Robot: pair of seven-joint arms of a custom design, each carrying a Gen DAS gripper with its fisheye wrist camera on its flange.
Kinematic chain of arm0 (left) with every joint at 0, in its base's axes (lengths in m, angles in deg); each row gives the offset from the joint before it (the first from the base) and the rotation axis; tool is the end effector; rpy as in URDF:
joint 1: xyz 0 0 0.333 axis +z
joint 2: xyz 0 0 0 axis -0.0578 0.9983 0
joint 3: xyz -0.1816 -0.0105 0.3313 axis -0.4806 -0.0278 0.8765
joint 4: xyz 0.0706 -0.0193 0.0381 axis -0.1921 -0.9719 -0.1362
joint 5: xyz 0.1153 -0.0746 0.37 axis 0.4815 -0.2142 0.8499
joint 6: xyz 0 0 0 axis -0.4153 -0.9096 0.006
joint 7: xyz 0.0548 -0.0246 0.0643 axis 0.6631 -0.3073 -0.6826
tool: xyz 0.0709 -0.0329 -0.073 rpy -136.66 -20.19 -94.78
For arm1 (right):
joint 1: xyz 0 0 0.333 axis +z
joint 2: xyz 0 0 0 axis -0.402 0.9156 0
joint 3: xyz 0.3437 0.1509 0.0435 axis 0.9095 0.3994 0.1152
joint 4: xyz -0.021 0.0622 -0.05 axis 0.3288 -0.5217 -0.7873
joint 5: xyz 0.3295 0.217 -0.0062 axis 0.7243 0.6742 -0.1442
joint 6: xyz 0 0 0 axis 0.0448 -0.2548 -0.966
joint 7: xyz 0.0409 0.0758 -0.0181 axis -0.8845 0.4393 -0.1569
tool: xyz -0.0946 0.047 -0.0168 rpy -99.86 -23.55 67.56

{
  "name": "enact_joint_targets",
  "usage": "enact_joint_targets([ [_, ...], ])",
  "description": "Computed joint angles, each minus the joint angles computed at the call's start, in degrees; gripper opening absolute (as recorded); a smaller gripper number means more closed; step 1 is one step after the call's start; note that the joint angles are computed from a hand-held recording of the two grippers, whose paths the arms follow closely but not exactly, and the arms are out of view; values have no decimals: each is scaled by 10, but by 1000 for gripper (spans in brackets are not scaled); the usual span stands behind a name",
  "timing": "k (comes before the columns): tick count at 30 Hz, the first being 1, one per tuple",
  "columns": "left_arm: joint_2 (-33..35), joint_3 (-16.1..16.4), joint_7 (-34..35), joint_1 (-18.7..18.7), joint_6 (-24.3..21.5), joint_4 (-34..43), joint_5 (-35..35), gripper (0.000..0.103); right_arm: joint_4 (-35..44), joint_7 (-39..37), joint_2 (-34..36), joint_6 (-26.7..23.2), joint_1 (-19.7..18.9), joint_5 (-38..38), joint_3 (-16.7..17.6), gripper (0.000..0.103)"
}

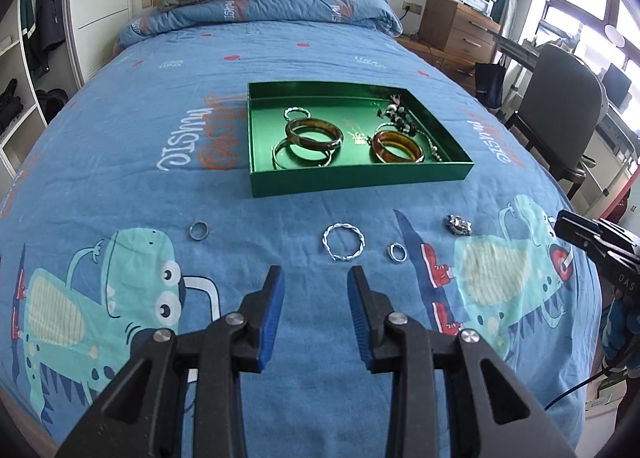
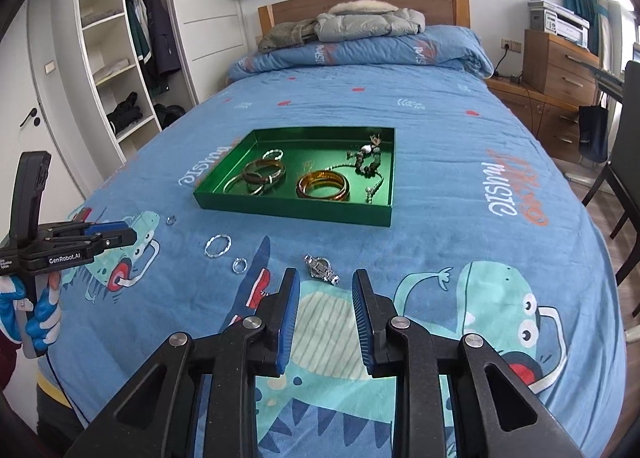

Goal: Organize jewelry
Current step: 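Move both open grippers back from the tray toward the watch and hoops, then grasp the silver wristwatch with the right gripper while the left grasps a twisted hoop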

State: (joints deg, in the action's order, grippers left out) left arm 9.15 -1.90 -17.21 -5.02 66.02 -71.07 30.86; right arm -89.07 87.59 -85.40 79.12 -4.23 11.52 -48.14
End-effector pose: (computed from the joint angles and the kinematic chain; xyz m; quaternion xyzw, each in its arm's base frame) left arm 0.4424 -0.1870 0.6133 -0.7469 0.5817 -0.2405 0.2143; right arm 0.5478 0.2266 0.6179 -0.8206 0.4136 -0.1076 0.3795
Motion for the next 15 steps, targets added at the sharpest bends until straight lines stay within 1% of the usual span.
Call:
enact_joint_targets([
  [3, 36, 7, 5, 0, 11, 8, -4, 31, 15, -8, 33, -9, 1, -9, 7, 27],
  [8, 87, 23, 8, -7, 25, 27, 3, 31, 46, -6, 87, -15, -6, -38, 30, 28],
  [15, 137, 47, 12, -26, 27, 53, 12, 31, 87, -1, 142, -13, -20, -76, 58, 31],
])
